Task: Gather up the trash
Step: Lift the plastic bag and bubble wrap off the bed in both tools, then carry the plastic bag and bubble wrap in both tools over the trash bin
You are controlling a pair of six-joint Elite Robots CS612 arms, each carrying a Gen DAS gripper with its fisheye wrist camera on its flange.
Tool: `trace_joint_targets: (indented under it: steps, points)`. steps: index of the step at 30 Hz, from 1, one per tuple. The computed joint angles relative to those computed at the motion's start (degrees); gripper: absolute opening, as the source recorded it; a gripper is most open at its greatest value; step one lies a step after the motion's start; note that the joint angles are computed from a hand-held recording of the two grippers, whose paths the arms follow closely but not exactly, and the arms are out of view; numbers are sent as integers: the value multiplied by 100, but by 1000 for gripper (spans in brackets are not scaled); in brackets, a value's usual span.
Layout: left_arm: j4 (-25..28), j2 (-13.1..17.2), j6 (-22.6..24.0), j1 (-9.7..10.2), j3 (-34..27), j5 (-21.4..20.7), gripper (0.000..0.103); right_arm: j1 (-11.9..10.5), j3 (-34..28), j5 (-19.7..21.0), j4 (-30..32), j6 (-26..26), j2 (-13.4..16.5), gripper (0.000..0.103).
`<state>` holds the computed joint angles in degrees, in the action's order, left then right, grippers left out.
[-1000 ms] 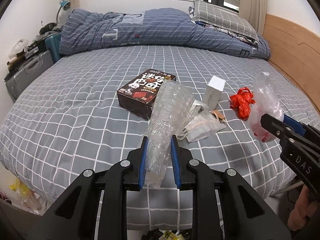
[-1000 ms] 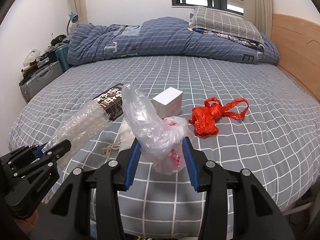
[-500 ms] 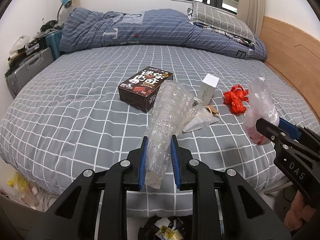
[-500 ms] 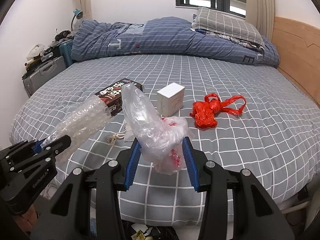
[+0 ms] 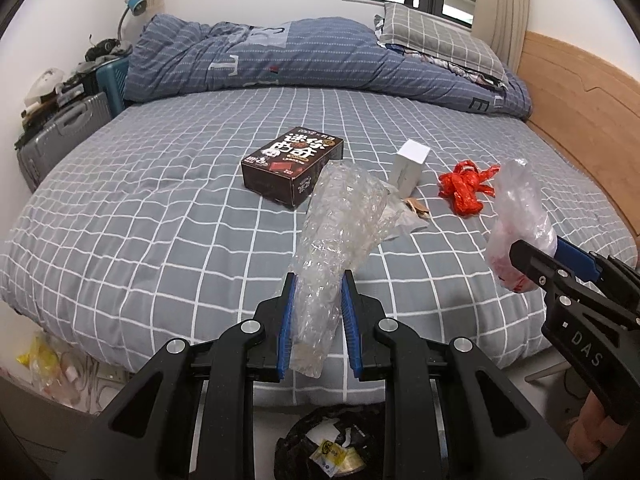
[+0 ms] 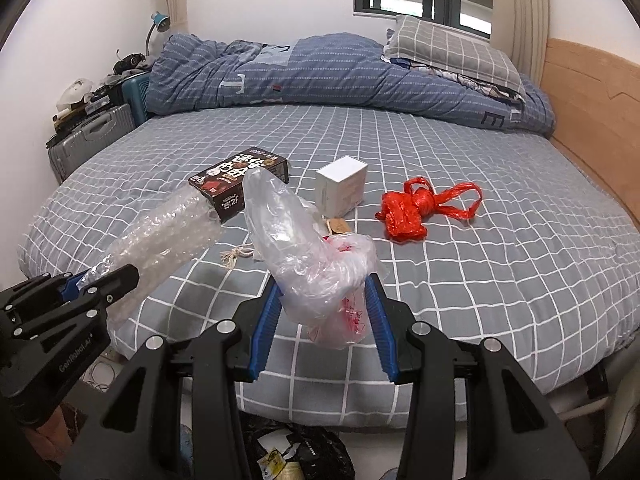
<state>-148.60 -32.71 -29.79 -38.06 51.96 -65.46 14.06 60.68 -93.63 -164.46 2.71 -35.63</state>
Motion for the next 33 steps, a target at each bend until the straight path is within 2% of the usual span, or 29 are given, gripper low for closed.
trace_joint_targets:
  steps: [7, 21, 33]
  points:
    - [14, -156, -96, -40, 275, 12, 21, 26, 255, -20, -62, -64, -129, 41]
    - [-102, -431, -26, -150, 798, -219, 21, 8, 872, 2, -156, 147, -433, 41]
    - [-117, -644, -221, -244, 1292, -307, 21, 16, 1358, 95, -204, 242, -669, 41]
